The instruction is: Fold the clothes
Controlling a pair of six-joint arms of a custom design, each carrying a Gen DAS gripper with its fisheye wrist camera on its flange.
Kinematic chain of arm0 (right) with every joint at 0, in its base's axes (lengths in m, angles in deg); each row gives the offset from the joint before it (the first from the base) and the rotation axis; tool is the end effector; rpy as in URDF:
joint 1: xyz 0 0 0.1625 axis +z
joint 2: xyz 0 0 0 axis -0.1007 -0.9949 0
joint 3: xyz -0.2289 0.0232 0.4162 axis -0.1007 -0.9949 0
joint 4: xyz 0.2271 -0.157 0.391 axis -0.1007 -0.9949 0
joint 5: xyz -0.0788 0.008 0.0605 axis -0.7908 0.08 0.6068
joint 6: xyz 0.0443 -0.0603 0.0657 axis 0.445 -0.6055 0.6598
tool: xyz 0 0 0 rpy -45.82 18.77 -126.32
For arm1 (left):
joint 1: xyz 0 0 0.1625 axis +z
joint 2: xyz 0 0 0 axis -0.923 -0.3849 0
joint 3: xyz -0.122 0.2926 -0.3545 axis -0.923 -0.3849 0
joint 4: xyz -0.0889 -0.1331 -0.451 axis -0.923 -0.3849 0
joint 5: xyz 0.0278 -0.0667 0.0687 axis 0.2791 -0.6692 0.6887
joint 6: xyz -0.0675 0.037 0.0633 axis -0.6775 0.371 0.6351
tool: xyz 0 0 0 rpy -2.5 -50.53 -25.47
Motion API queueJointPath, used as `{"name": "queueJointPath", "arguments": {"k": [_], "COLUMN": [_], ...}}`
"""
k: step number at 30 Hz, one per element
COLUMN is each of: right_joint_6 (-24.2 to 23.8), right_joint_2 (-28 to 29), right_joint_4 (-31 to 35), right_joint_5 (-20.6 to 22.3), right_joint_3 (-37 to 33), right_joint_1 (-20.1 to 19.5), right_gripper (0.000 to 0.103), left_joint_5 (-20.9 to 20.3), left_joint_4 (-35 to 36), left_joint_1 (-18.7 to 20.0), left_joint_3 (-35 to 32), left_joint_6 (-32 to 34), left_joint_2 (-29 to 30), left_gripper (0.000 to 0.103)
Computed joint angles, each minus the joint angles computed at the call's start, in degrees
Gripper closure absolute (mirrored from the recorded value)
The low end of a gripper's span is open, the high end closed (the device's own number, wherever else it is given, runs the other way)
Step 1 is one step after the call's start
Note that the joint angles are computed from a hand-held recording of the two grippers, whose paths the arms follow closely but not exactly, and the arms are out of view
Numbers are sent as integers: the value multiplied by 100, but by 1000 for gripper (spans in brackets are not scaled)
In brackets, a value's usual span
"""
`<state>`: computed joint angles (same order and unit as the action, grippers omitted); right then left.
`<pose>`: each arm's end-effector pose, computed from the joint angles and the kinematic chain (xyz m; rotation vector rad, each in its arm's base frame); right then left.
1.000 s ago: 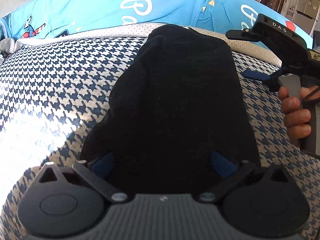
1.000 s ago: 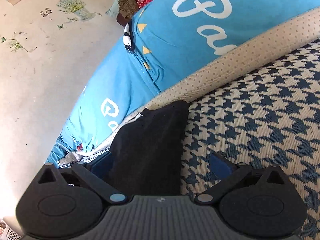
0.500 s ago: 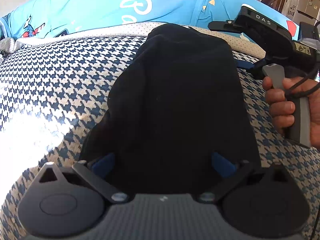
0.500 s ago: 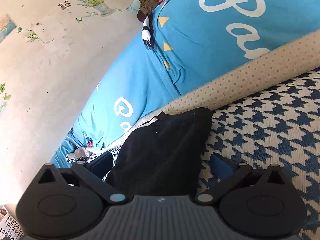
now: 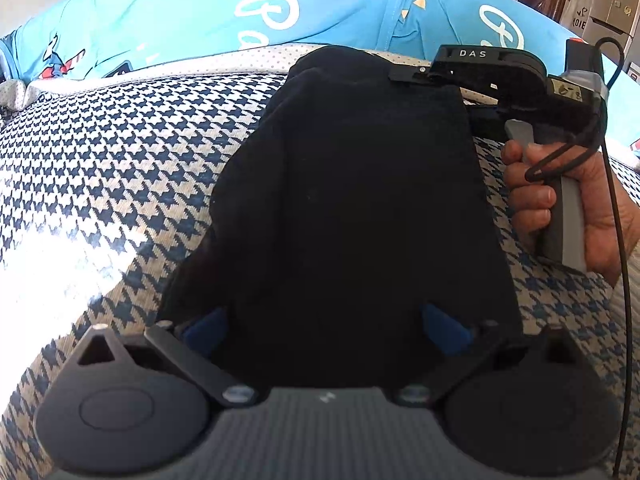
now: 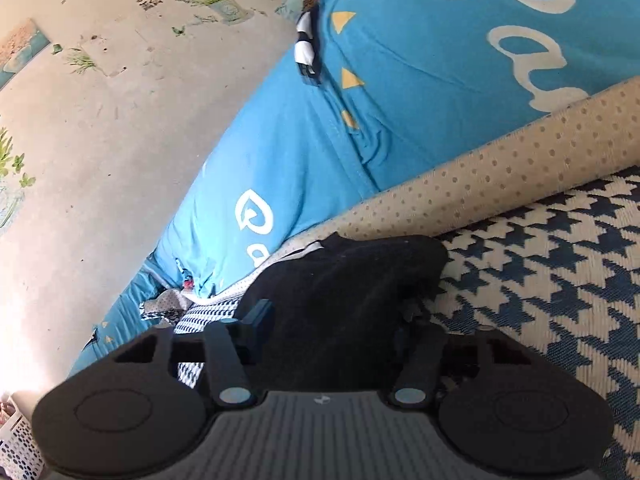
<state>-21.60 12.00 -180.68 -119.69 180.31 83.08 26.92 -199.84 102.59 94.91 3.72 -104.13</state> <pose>0.0429 -0.6174 0.0512 -0.6198 2.7030 -0.8333 -0.1482 -0.3686 0.0178 0.1025 2.2724 -0.8351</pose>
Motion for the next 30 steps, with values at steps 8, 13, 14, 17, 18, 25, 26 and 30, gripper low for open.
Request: {"name": "queueJointPath", "arguments": {"k": [8,13,14,17,18,25,26,30], "right_joint_6": [535,643,676,822,888,1320,1331,1237], "right_joint_2": [58,3,-33,-156,-203,-747,-839,-1183], "right_joint_4": [-454,-1163,-1275,-1755,-1946,-2758,-2859,-3367], "right_joint_5": [-365,-697,-737,-1013,-1142,-1960,-2056,-2545], "right_joint_3": [39,266,307,457,516,940,1000,1252], "right_joint_1": [70,228,245,283,282,76,51,18], "right_gripper": [86,88,88,89,89,89,89,89], "left_joint_5": [-83,-440,-536,-765,-817,-1187,-1231,-1357], "left_joint_4": [-360,-1316,-1477,-1869,-1970,-2499,-2574,-2729], "left_joint_1": [-18,-12,-9,-28,-41,-144,-163,-274], "left_joint_3": [66,202,222,271,284,426,464,702], "left_joint_6": [202,879,1019,1368,1466,1918,1924,1669], "left_joint_2": [-12,55,67,109,124,137,133,-9], "left_gripper": [0,0,0,0,0,0,0,0]}}
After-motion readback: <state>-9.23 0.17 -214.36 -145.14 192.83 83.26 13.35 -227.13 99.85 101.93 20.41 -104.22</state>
